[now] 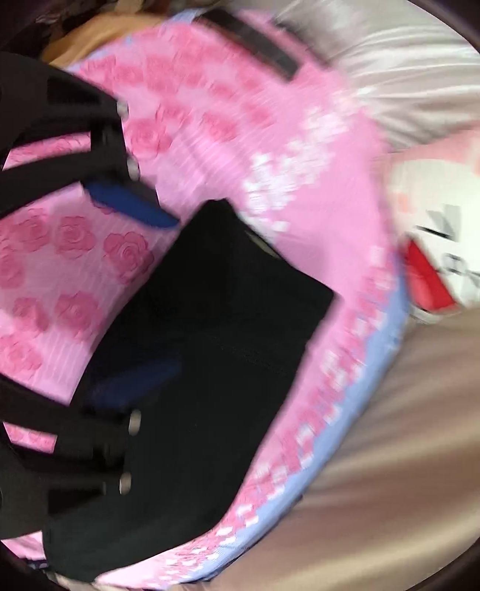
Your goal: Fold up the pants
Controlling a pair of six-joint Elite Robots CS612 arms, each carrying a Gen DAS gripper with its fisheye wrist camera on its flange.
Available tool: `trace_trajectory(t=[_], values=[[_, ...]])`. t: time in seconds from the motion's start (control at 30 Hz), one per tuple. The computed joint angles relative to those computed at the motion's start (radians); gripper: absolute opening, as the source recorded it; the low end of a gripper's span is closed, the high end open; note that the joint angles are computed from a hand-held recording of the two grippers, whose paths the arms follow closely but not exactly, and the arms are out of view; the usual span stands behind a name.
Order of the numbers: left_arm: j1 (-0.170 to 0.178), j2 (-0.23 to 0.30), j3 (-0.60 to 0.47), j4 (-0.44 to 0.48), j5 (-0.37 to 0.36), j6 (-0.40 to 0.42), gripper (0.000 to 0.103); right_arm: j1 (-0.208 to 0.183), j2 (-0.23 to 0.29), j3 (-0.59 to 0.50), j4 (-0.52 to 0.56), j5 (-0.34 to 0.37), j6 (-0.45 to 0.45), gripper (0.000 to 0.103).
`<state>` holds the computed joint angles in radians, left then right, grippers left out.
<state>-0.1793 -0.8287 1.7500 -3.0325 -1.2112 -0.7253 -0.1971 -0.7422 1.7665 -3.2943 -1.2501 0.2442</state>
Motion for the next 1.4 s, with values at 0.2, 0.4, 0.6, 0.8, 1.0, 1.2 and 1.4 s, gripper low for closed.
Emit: trace_trajectory(t=[0.2,0.4,0.6,0.8,1.0,1.2,1.4], values=[[-0.108,-0.002,-0.001,-0.146,0.127,0.188,0.093,0.043,0.037,-0.062,0.129,0.175,-0.091,0.065],[-0.150,0.036,-0.058,-0.129,0.031,0.301,0.093,0.046,0.067,-0.100,0.094,0.209,-0.028,0.064],[-0.174,0.054,-0.090,-0.121,-0.006,0.352,0.093,0.039,0.063,-0.088,0.050,0.225,0.008,0.005],[-0.199,0.084,-0.125,-0.062,0.025,0.421,0.098,0.036,0.052,-0.049,0.098,0.130,-0.026,0.000],[-0.218,0.111,-0.154,-0.013,0.019,0.464,0.098,-0.015,-0.021,0.043,-0.047,0.012,0.011,0.049],[-0.235,0.127,-0.174,0.041,0.011,0.492,0.098,-0.050,-0.030,0.045,-0.044,0.014,0.020,0.050],[-0.221,0.134,-0.176,0.102,-0.087,0.474,0.098,-0.015,0.035,-0.028,0.045,0.174,-0.019,0.050]])
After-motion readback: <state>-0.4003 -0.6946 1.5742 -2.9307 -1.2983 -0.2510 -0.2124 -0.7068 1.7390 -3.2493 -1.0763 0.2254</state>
